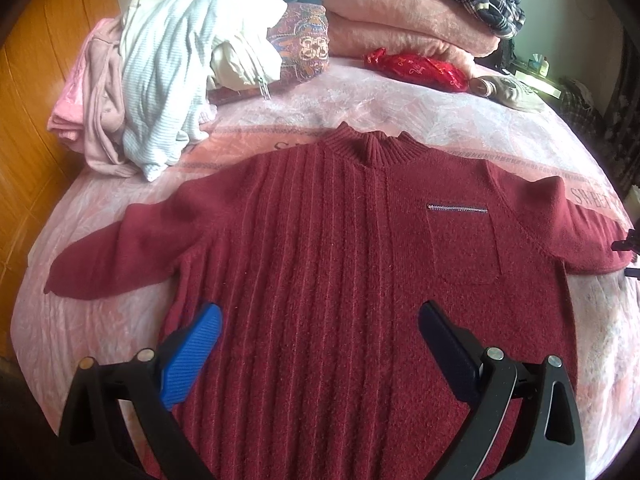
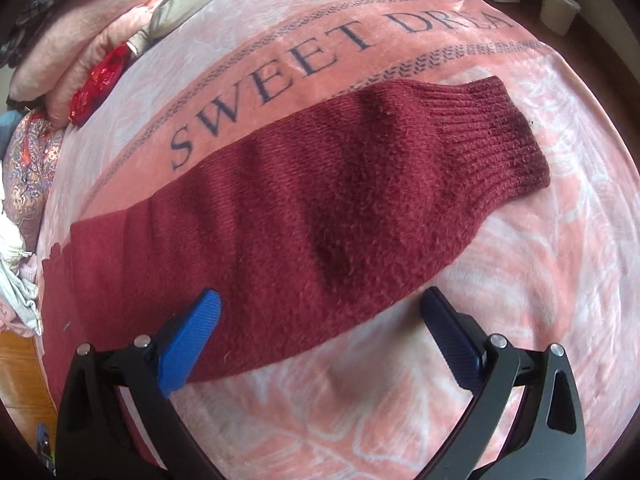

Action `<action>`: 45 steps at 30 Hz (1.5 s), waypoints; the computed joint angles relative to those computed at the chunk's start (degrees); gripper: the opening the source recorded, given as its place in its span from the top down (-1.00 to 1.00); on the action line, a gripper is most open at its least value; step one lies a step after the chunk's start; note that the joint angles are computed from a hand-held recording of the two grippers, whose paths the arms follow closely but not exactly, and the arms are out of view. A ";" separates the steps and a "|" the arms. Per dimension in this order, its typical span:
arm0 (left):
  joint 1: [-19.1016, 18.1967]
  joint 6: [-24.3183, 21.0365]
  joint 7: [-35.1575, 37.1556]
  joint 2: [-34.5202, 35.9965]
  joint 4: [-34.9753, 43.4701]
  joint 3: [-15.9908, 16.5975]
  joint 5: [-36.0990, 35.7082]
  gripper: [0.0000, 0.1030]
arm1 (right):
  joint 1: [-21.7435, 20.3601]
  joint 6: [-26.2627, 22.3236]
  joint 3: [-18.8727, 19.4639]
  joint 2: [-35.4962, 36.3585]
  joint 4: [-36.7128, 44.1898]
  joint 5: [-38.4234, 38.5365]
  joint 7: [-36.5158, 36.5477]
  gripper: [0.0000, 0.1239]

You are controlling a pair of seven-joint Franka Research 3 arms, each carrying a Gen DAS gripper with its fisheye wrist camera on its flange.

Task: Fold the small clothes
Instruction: 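Reach the right tool to the sweater sleeve cuff and grasp it, then carry the held sleeve across the sweater front with the right tool, release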

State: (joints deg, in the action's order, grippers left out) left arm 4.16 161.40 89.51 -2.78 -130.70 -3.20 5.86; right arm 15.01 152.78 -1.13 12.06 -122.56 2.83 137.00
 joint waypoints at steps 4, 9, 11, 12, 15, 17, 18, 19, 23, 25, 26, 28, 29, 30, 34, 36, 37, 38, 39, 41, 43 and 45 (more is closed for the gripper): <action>0.42 0.15 -2.73 1.95 1.24 -0.17 2.70 -0.93 | -0.03 -1.33 -0.93 0.72 1.29 -2.12 0.29 -0.30; 0.57 -0.17 -5.27 3.61 2.35 -0.44 5.28 -0.93 | -0.16 0.35 -1.56 -0.21 0.03 -3.97 1.12 0.21; 0.54 0.32 -6.90 4.33 2.77 -0.48 7.34 -0.93 | 0.09 1.91 -2.01 -1.56 -1.80 -6.04 2.44 0.45; 0.53 0.28 -6.96 4.69 3.09 -0.58 7.35 -0.93 | 0.12 3.09 -2.12 -2.25 -2.82 -6.72 3.47 0.60; 0.45 -0.62 -7.41 6.17 4.80 -0.83 6.88 -0.93 | 0.60 4.64 -2.13 -2.82 -3.38 -9.21 6.32 0.84; 0.35 -0.63 -8.78 6.95 5.61 -0.76 8.06 -0.93 | 2.39 0.50 -2.75 -2.05 -0.25 -16.25 9.55 0.86; 0.36 -0.69 -9.01 7.34 6.07 -0.78 8.30 -0.93 | 3.14 -1.46 -2.73 -1.57 1.52 -19.18 10.55 0.86; 0.37 -0.82 -9.22 7.68 6.48 -0.81 8.38 -0.93 | 3.66 -2.47 -2.41 -1.59 2.59 -20.98 11.19 0.86; 0.68 -0.55 -8.46 8.32 7.21 -0.98 7.53 -0.93 | 5.98 -5.15 -0.43 -0.58 8.73 -25.90 10.07 0.87; 0.87 -0.48 -8.00 8.69 7.53 -1.01 7.26 -0.93 | 7.38 -5.78 0.75 1.32 13.36 -27.20 8.46 0.87; 0.98 -0.66 -7.73 9.00 7.92 -1.04 7.00 -0.93 | 8.28 -6.31 1.24 2.58 16.01 -27.39 7.46 0.87; 1.22 -1.04 -7.33 9.58 8.57 -1.07 6.36 -0.93 | 10.43 -7.50 1.96 5.53 21.28 -27.77 5.02 0.87; 1.43 -1.49 -6.95 10.02 9.15 -1.16 5.59 -0.93 | 11.65 -8.80 2.35 7.43 24.41 -27.48 3.39 0.87; 1.58 -1.77 -6.63 10.36 9.59 -1.25 5.00 -0.93 | 12.76 -9.94 2.69 9.45 27.45 -26.84 1.58 0.87; 1.63 -1.92 -7.44 11.75 11.14 -1.06 5.06 -0.93 | 17.05 -17.08 4.01 20.53 43.38 -22.97 -7.59 0.86; 1.75 -2.14 -7.85 12.64 12.11 -1.09 4.87 -0.93 | 18.77 -20.54 4.16 25.63 50.32 -21.16 -11.58 0.85; 1.92 -2.27 -7.71 12.99 12.49 -1.23 4.40 -0.93 | 19.59 -21.11 3.96 27.38 52.37 -20.45 -12.74 0.83; 2.05 -2.55 -7.64 13.50 13.09 -1.37 3.91 -0.93 | 19.82 -20.66 4.35 28.46 53.32 -18.90 -14.20 0.71; 2.12 -2.77 -7.69 14.02 13.66 -1.46 3.63 -0.93 | 18.95 -20.21 5.75 29.51 54.27 -15.84 -16.91 0.32; 2.24 -3.00 -7.59 14.93 14.65 -1.73 2.99 -0.93 | 17.78 -16.70 7.32 29.45 52.58 -10.75 -19.08 -0.03; 2.07 -3.06 -7.62 15.68 15.38 -1.96 2.91 -0.93 | 15.32 -13.77 9.85 28.37 49.94 -4.62 -23.35 -0.02; 1.56 -3.20 -8.00 16.55 16.27 -2.06 3.53 -0.93 | 11.89 -9.09 12.75 25.17 44.16 2.92 -27.16 -0.03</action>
